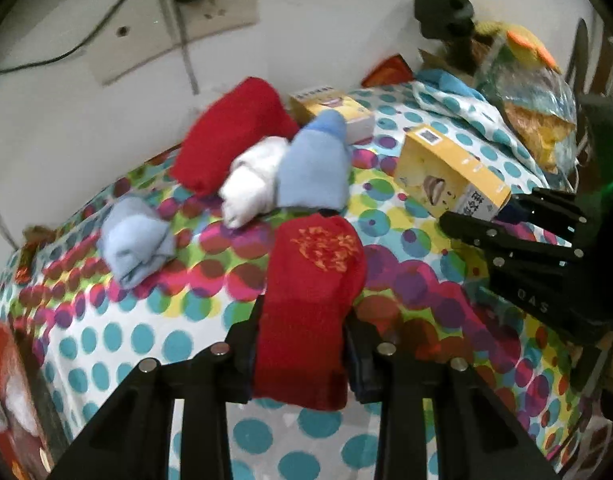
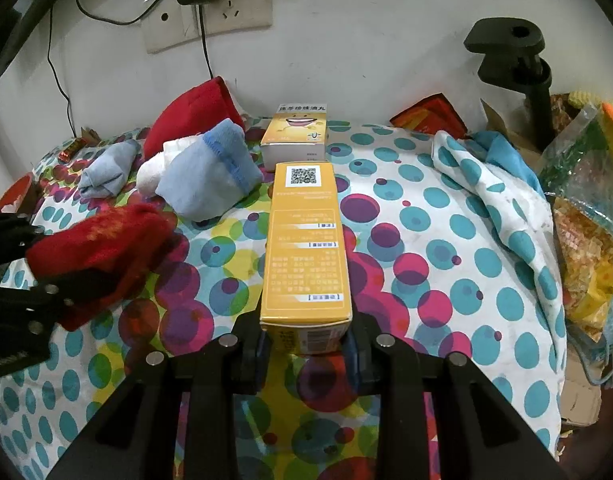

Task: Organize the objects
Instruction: 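Carry the red sock to the red tray with the left tool while the right tool holds the yellow box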

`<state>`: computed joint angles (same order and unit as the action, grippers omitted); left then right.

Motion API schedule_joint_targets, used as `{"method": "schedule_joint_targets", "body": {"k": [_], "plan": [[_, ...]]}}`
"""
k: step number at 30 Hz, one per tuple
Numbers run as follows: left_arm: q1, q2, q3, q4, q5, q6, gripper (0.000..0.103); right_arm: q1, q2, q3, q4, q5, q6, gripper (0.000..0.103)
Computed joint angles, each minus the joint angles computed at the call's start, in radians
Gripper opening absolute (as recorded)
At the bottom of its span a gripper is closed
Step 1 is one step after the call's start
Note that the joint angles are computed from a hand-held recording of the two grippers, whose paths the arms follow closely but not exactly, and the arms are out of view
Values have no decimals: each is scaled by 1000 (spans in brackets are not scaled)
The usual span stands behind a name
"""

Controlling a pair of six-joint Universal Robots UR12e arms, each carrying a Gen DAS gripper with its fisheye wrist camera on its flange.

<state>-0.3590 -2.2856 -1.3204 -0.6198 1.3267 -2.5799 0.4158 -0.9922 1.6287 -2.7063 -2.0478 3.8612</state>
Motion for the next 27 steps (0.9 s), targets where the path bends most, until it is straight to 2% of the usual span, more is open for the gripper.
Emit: {"method": "schedule_joint_targets", "body": {"k": [4, 12, 17, 27], "plan": [[18, 32, -47, 54, 11, -23, 33, 3, 3, -8, 16, -10, -2, 28], [68, 100, -142, 174, 85, -57, 34, 4, 3, -12, 28, -20, 0, 28], [111, 128, -174, 205, 120, -105, 34, 4, 3, -14, 36, -25, -6, 28], [205, 157, -194, 206, 172, -218, 34, 7, 5, -25, 63, -40, -11, 28]]}}
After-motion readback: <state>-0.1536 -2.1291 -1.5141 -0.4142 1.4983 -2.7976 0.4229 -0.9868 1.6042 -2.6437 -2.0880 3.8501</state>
